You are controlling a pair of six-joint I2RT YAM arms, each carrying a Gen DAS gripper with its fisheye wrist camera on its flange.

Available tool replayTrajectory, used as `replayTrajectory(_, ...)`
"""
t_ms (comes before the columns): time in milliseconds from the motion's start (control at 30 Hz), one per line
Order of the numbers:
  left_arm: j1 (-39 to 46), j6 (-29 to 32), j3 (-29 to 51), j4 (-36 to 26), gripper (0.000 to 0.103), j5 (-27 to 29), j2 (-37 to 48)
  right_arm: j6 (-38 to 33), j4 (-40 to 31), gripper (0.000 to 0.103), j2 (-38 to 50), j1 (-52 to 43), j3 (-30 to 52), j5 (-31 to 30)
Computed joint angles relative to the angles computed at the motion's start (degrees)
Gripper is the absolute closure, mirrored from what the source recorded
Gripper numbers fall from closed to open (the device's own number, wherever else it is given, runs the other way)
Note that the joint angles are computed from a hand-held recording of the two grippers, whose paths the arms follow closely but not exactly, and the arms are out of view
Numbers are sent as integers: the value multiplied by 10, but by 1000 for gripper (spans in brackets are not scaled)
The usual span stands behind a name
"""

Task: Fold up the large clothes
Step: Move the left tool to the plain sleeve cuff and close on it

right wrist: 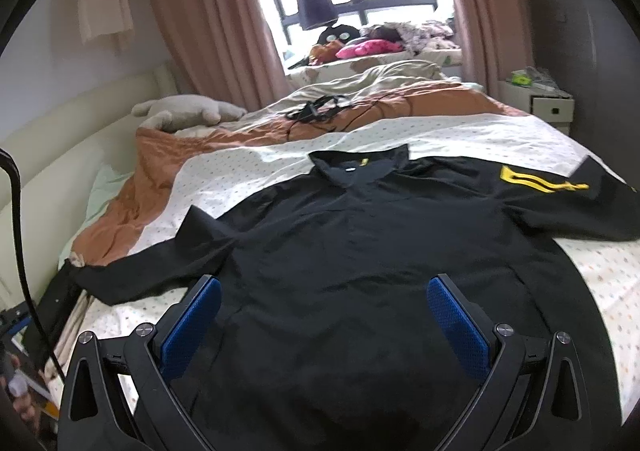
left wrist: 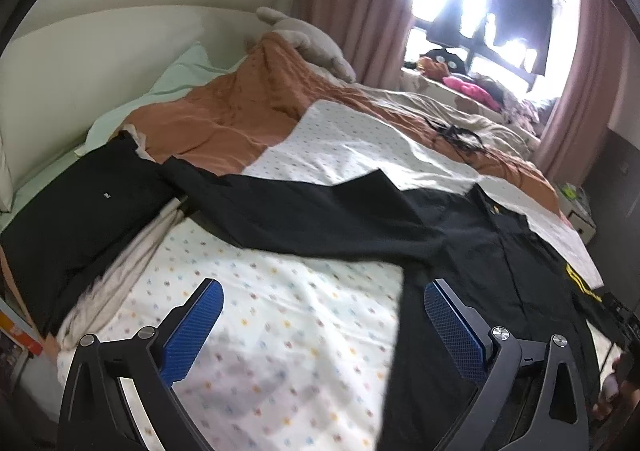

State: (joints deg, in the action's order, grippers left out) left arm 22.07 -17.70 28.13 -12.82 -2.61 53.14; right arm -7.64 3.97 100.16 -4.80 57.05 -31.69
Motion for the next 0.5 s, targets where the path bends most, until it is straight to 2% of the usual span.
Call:
replayTrajectory(100, 51, 23, 22, 48, 12, 38, 87, 3, -2, 13, 29, 27, 30, 11)
replayTrajectory(133, 68, 28, 33, 63, 16, 51, 122, 5, -9, 14, 40, 37, 44, 16)
replayTrajectory(267, 114, 31, 61, 98, 17, 78, 213, 19, -15, 15, 83, 65, 80, 28)
replayTrajectory(400, 160, 29, 98, 117, 20, 98, 309, 23, -32, 21, 122, 92, 115, 38)
replayTrajectory(500, 187, 27, 131, 125, 23, 106, 373, 24, -34, 28, 145, 110, 133, 47)
